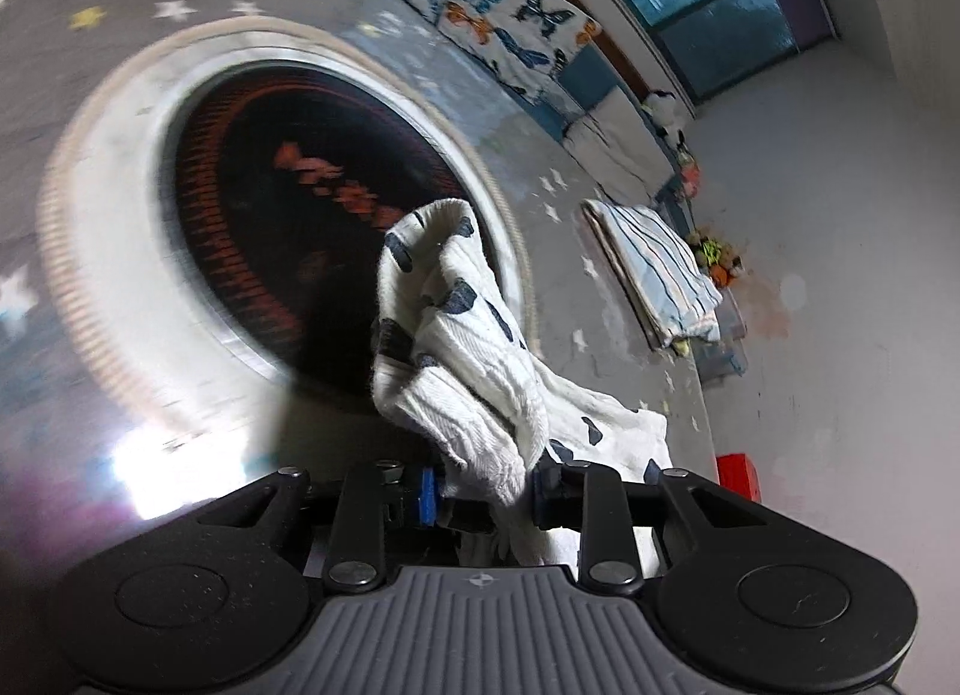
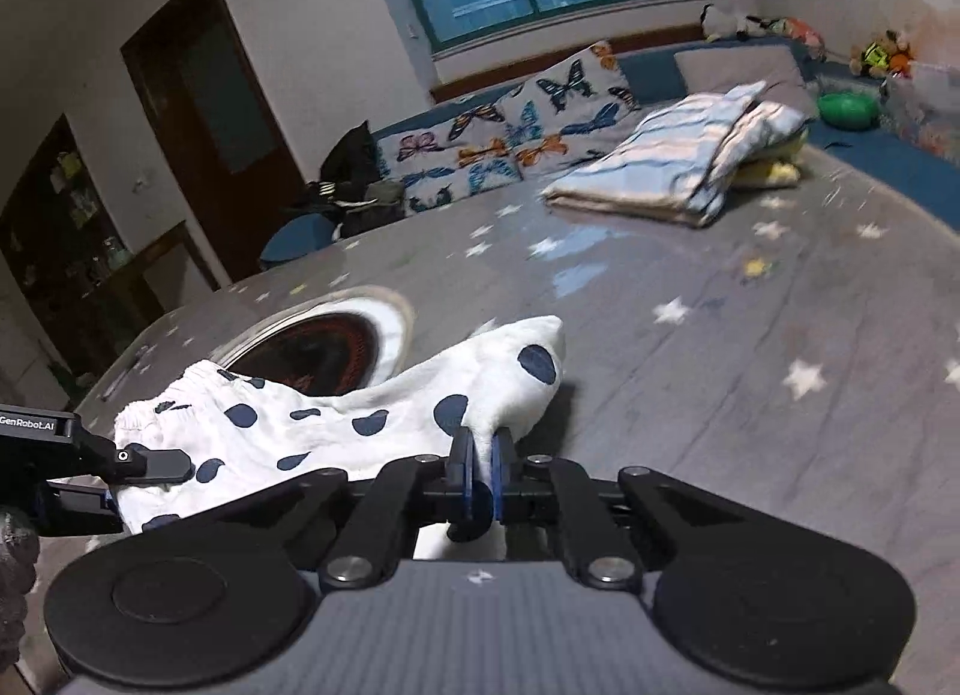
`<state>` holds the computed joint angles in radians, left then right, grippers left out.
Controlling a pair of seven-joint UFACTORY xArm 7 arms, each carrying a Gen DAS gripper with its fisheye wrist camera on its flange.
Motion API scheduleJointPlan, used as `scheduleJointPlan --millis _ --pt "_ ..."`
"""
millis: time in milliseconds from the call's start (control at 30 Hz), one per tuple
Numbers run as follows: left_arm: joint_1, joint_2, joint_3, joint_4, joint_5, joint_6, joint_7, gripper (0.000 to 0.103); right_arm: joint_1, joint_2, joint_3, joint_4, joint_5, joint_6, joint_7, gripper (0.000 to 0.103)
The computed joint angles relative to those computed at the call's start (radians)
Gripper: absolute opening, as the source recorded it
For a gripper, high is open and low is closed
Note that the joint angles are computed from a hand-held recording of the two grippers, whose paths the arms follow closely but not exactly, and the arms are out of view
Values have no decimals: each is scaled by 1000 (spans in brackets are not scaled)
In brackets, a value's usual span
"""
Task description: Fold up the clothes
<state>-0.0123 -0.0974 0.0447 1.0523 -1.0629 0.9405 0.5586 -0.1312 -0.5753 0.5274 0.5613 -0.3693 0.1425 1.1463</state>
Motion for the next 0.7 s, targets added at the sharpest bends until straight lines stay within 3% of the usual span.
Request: scheduleJointPlan --millis 433,700 --pt "-78 170 -113 189 7 -80 -18 29 -92 -12 -111 32 -68 76 -112 5" --pt "-106 206 -156 199 28 -131 -10 29 -124 33 -154 44 -101 94 -148 5"
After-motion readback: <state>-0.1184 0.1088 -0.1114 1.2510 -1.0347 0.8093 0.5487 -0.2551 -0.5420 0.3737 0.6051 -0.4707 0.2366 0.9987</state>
